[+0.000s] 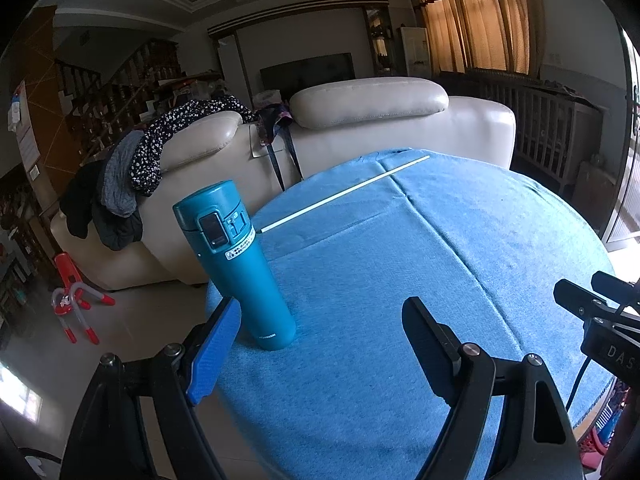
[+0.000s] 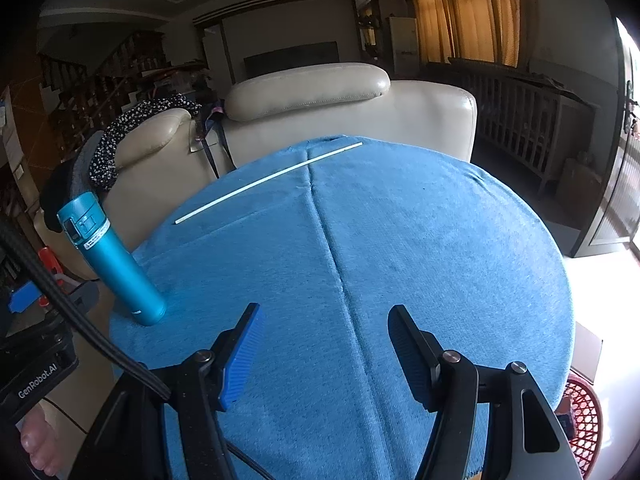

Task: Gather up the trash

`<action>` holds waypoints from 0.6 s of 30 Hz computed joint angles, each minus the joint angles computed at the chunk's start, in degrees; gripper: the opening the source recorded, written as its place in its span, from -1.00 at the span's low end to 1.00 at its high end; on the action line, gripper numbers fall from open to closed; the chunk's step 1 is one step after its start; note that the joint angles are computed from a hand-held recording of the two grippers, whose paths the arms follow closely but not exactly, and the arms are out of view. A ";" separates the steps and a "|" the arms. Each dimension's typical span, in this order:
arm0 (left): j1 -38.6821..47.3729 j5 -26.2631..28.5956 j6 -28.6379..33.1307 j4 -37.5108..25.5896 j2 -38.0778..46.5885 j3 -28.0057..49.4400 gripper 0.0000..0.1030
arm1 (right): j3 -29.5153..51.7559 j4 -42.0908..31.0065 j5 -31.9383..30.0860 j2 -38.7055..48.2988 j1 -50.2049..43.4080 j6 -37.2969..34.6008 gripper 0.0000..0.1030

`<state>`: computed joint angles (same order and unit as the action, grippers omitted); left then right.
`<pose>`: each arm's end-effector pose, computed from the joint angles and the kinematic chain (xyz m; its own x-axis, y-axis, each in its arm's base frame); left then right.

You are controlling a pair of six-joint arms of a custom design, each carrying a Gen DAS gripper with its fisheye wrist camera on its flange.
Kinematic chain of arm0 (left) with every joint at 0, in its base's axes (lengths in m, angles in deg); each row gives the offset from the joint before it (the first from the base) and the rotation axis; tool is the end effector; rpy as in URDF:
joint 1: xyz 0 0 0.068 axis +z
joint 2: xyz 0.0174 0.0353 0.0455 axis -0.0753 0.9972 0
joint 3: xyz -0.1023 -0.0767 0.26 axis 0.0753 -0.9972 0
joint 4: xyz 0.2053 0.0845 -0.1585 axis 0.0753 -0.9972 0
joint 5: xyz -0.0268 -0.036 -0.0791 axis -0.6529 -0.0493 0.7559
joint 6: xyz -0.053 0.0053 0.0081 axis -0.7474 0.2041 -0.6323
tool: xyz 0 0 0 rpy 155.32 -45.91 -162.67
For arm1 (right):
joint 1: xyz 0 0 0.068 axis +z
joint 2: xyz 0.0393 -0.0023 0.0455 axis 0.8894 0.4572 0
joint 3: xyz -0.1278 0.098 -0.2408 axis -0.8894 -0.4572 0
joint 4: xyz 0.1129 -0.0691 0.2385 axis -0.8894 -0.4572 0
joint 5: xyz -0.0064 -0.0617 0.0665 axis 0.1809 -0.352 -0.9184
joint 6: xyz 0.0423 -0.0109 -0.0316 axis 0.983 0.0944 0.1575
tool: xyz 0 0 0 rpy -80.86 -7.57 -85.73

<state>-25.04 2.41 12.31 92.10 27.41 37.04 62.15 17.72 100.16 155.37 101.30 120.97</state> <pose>0.3442 -0.1218 0.2070 -0.5575 0.2650 -0.7868 0.2116 0.9617 0.1740 0.2841 0.2008 0.1849 -0.6166 0.2603 -0.7430 0.2569 0.9586 0.1227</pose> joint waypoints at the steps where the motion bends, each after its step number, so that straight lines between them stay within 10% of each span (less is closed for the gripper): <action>1: -0.18 -0.18 -0.04 -0.06 0.11 0.16 0.62 | -0.15 0.11 -0.08 -0.09 -0.17 -0.07 0.32; 18: -2.45 -0.87 -0.06 -0.88 1.16 1.12 0.62 | -2.42 2.25 -0.92 0.38 -2.02 -0.28 0.32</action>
